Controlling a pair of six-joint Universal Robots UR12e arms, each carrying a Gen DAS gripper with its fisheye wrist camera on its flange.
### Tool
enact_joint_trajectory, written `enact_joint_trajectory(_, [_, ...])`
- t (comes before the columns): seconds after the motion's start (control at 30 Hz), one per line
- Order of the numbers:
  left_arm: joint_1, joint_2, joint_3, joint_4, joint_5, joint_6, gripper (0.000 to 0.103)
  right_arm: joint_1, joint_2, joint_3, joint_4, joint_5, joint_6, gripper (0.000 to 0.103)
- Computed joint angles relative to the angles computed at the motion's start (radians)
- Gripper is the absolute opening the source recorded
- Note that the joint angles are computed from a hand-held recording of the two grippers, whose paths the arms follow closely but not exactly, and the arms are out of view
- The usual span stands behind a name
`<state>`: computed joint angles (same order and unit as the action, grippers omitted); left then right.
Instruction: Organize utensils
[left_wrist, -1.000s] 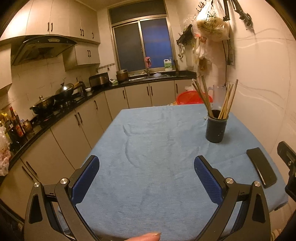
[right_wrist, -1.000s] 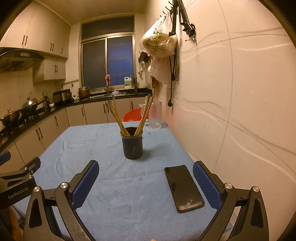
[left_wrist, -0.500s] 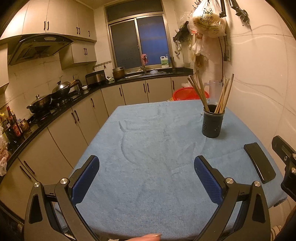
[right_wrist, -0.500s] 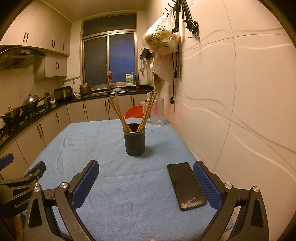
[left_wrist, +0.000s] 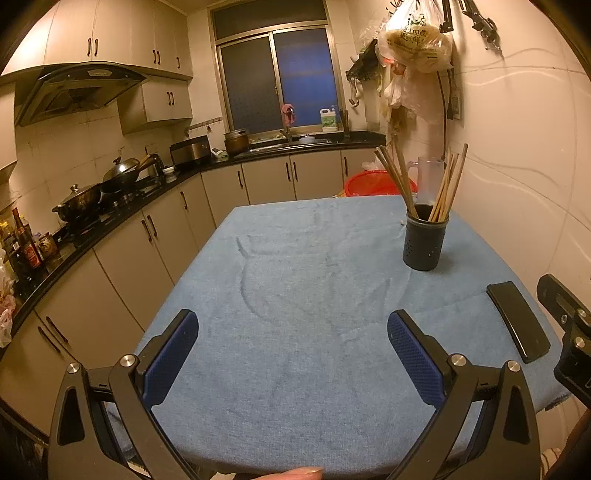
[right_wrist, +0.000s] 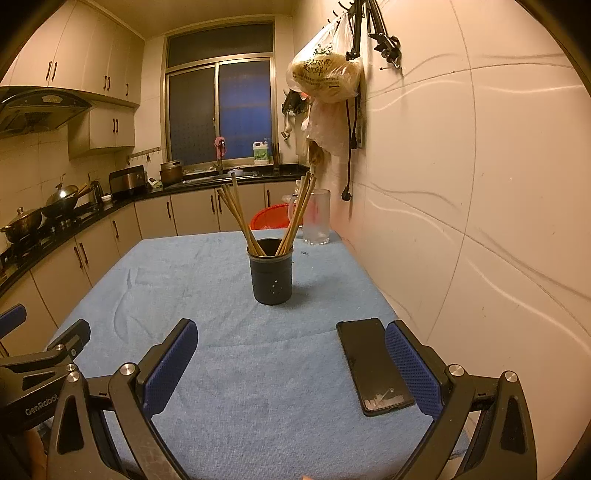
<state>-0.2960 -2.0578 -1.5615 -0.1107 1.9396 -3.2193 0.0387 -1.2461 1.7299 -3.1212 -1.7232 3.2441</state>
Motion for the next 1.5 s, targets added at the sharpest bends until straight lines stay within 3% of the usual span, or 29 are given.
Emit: enact_joint_trajectory(1.5, [0.002, 0.001, -0.001, -0.007, -0.007, -0.003, 0.102, 0.004, 0.004, 0.001, 0.026, 0.01, 0.002, 0.103])
